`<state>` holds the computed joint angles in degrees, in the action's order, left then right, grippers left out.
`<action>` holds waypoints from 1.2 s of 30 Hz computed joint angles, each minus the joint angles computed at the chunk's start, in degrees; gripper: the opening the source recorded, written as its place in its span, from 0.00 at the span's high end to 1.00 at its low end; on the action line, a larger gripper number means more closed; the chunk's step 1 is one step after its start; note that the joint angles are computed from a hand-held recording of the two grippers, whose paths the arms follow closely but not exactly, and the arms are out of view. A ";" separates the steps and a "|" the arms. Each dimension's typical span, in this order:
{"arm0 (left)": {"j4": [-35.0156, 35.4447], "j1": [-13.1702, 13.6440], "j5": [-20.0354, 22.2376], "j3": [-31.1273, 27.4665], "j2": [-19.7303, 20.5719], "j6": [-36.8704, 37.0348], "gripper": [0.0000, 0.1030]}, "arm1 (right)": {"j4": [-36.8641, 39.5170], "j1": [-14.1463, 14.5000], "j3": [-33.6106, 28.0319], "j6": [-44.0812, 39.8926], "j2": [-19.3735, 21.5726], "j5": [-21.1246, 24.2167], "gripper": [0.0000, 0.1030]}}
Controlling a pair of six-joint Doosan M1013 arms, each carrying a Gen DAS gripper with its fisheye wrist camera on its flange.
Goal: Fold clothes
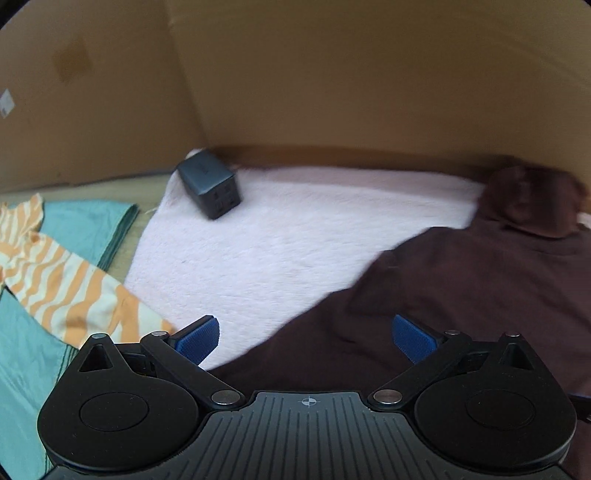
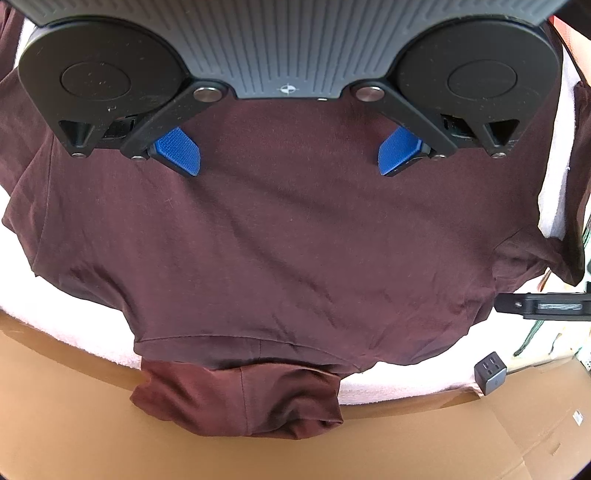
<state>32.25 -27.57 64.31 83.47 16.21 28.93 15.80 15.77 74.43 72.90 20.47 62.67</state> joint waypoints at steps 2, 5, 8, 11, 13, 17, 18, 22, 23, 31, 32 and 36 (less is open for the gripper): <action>-0.60 -1.32 -1.74 0.16 -0.27 1.08 0.00 | 0.54 -0.15 0.01 -0.22 -0.02 0.14 0.00; -3.80 -2.70 -2.37 0.11 0.67 4.97 0.00 | 1.11 -0.33 -0.25 -0.80 0.13 0.71 0.00; -6.81 -2.95 -0.37 0.50 1.88 4.93 0.01 | 2.09 -0.64 -0.84 -1.14 0.46 1.70 0.00; -5.55 -3.27 -0.05 1.52 1.42 1.49 0.00 | 4.18 -1.31 -1.23 -0.55 0.59 2.33 0.01; -4.11 -4.01 2.09 0.40 1.69 0.96 0.00 | 5.81 -1.79 -0.88 -1.05 0.02 1.28 0.05; -2.91 -5.96 -1.18 -1.12 1.32 1.75 0.00 | 10.06 -3.21 1.33 -3.80 -2.67 -1.69 0.05; -3.10 -6.43 -2.20 -1.71 1.61 2.65 0.00 | 10.86 -3.64 2.10 -4.22 -3.46 -2.45 0.05; -7.08 -7.79 -5.25 -4.65 3.90 10.49 0.00 | 11.62 -6.00 6.71 -1.27 -7.22 -6.76 0.06; -7.99 -8.14 -5.52 -5.50 4.67 12.60 0.00 | 11.62 -6.83 8.00 0.45 -8.17 -7.73 0.07; -15.67 -8.39 -5.65 -9.42 8.48 22.54 0.00 | 9.10 -14.14 16.93 14.91 -15.19 -10.97 0.16; -15.83 -8.46 -5.82 -9.76 8.67 23.22 0.00 | 8.57 -14.86 17.87 16.41 -15.99 -11.23 0.16; -16.68 -8.69 -6.44 -11.28 9.57 26.18 0.00 | 5.99 -17.59 20.90 21.66 -18.72 -11.91 0.19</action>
